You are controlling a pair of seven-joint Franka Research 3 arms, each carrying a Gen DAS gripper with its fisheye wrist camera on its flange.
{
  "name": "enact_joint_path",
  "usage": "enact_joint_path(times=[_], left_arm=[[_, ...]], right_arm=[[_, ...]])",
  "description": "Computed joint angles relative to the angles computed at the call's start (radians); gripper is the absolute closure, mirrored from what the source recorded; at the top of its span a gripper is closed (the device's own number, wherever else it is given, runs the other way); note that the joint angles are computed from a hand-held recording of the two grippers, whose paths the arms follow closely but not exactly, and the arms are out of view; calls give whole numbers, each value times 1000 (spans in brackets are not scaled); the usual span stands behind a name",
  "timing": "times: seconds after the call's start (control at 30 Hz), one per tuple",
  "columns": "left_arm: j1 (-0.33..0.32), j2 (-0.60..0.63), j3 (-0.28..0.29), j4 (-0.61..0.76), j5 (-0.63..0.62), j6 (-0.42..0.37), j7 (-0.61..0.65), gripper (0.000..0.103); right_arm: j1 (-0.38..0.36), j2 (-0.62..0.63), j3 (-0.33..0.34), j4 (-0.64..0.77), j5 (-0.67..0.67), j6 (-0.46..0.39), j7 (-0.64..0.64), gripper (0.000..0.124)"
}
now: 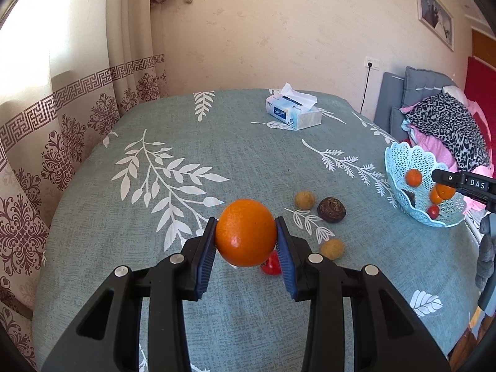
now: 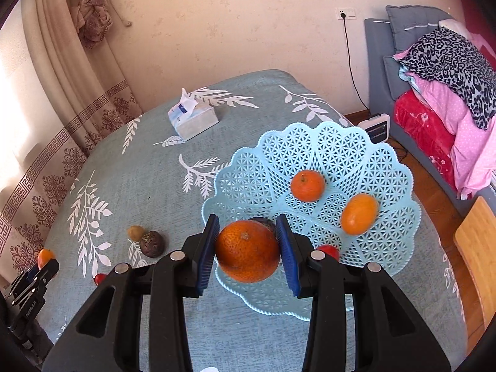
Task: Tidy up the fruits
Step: 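Carry the orange into the basket and open the right tool while the left tool holds its orange, then carry the held orange over the basket and open the left tool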
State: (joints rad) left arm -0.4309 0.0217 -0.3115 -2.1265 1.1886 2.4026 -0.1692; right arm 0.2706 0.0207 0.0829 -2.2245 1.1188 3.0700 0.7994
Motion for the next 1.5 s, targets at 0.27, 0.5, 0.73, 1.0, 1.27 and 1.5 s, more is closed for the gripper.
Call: enact_joint_path(times=[0.27, 0.5, 0.73, 1.0, 1.27, 1.5], left_arm=[[-14, 32, 1, 32, -12, 15, 29, 66], [-42, 84, 5, 113, -15, 20, 96, 66], [-95, 203, 26, 273, -33, 53, 219, 66], [-156, 405, 72, 516, -166, 154, 438, 66], [-204, 603, 101, 771, -350, 179, 645, 66], [-252, 718, 133, 931, -487, 164, 784, 65]], right_arm=[[-21, -8, -12, 1, 84, 22, -27, 63], [-23, -37, -31, 14, 253, 29, -166, 62], [-36, -72, -56, 23, 405, 19, -279, 57], [-58, -93, -65, 38, 537, 29, -395, 52], [-88, -101, -76, 39, 551, -3, -383, 52], [-97, -100, -78, 41, 549, -16, -374, 52]])
